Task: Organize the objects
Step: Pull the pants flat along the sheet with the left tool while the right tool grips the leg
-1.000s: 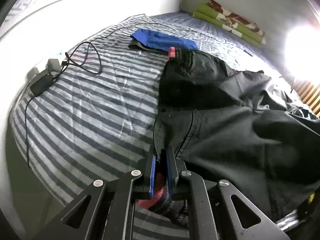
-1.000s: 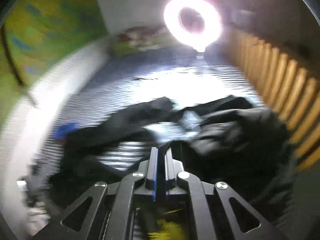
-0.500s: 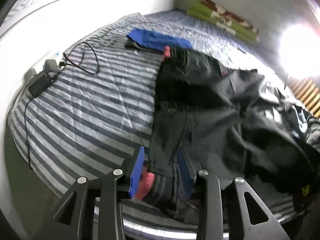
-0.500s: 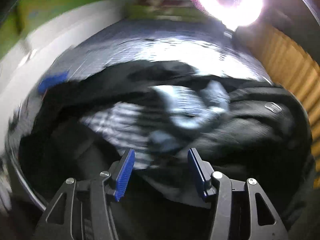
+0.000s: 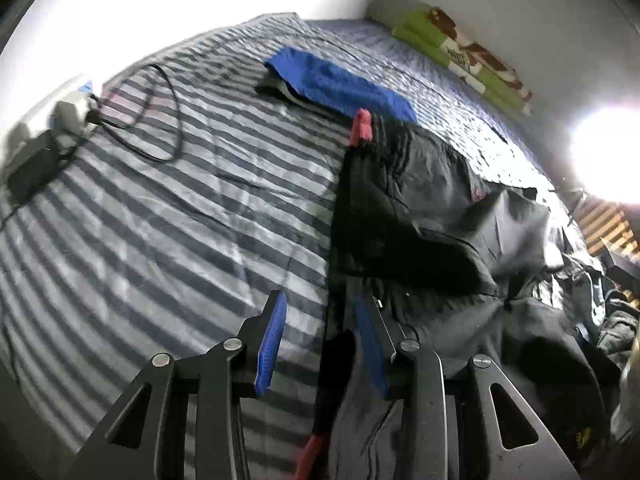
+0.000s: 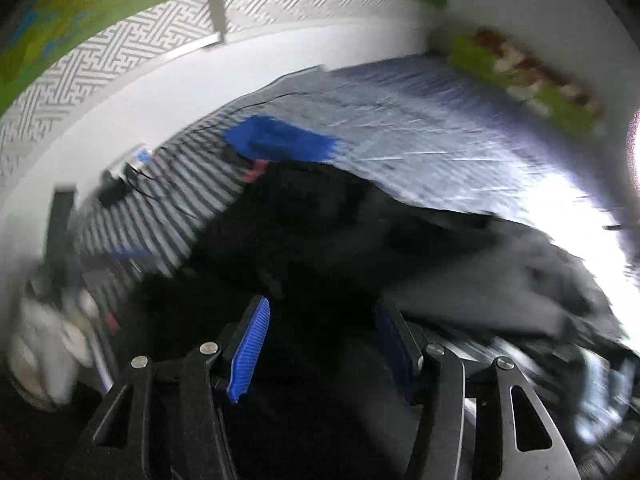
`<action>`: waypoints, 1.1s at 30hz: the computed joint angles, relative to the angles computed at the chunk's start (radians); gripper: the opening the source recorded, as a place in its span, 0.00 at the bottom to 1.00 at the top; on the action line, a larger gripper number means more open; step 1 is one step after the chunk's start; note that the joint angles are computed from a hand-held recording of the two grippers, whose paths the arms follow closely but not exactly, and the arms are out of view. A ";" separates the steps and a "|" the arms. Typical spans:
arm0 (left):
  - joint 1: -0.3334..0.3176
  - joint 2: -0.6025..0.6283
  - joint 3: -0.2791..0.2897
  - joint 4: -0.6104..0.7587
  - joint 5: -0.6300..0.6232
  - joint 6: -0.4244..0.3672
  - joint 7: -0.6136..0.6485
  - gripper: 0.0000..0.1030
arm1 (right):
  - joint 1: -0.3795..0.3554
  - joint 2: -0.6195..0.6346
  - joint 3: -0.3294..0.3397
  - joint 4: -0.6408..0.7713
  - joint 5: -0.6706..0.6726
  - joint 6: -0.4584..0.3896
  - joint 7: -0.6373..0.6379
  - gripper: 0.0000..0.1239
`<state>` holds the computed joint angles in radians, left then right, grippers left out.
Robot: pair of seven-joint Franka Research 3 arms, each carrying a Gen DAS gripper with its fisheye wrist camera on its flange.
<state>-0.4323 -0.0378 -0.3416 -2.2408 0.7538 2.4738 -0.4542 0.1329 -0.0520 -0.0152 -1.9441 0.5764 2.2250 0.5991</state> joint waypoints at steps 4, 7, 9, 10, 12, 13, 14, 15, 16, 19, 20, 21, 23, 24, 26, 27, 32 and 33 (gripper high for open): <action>0.000 0.028 0.007 -0.008 0.025 0.068 0.017 0.45 | 0.061 0.189 0.062 0.213 -0.023 -0.095 0.162 0.48; 0.006 0.015 0.014 -0.059 0.046 0.165 -0.016 0.50 | 0.115 0.321 0.098 0.358 -0.083 -0.154 0.279 0.50; 0.009 0.015 0.013 -0.072 0.066 0.204 -0.016 0.50 | 0.171 0.383 0.107 0.407 -0.174 -0.127 0.353 0.50; 0.010 0.014 0.014 -0.077 0.072 0.215 -0.009 0.52 | 0.208 0.416 0.103 0.429 -0.243 -0.099 0.411 0.50; 0.011 0.006 0.012 -0.091 0.084 0.236 -0.002 0.54 | 0.251 0.462 0.092 0.465 -0.340 -0.095 0.489 0.50; 0.013 0.004 0.011 -0.096 0.092 0.248 -0.003 0.55 | 0.276 0.495 0.082 0.498 -0.399 -0.113 0.533 0.50; 0.014 0.004 0.011 -0.101 0.096 0.259 -0.003 0.55 | 0.293 0.520 0.075 0.524 -0.445 -0.132 0.565 0.50; 0.014 0.005 0.009 -0.103 0.098 0.261 0.007 0.55 | 0.310 0.538 0.067 0.538 -0.488 -0.140 0.594 0.50; 0.013 0.003 0.008 -0.105 0.093 0.261 0.015 0.55 | 0.324 0.549 0.059 0.539 -0.528 -0.139 0.616 0.50; 0.017 -0.014 0.005 -0.117 0.096 0.267 0.012 0.55 | 0.312 0.517 0.071 0.470 -0.538 -0.074 0.613 0.46; 0.016 -0.025 0.003 -0.121 0.090 0.254 0.021 0.55 | 0.309 0.509 0.071 0.455 -0.542 -0.059 0.616 0.35; 0.018 -0.028 0.000 -0.121 0.090 0.244 0.025 0.55 | 0.305 0.501 0.070 0.443 -0.545 -0.045 0.622 0.31; 0.023 -0.025 0.000 -0.126 0.078 0.251 0.026 0.55 | 0.271 0.504 0.090 0.463 -0.484 -0.080 0.604 0.04; 0.026 -0.023 0.001 -0.128 0.080 0.260 0.019 0.54 | 0.252 0.503 0.096 0.477 -0.445 -0.103 0.602 0.04; 0.029 -0.021 0.000 -0.125 0.086 0.260 0.016 0.53 | 0.232 0.487 0.103 0.468 -0.401 -0.089 0.592 0.03; 0.030 -0.015 -0.002 -0.116 0.095 0.251 0.013 0.53 | 0.222 0.475 0.107 0.458 -0.378 -0.080 0.582 0.03; 0.030 0.029 0.009 -0.057 0.102 0.225 0.054 0.51 | 0.151 0.413 0.131 0.435 -0.205 -0.030 0.495 0.02; 0.028 0.048 0.013 -0.038 0.091 0.211 0.075 0.49 | 0.144 0.419 0.132 0.450 -0.175 -0.024 0.491 0.02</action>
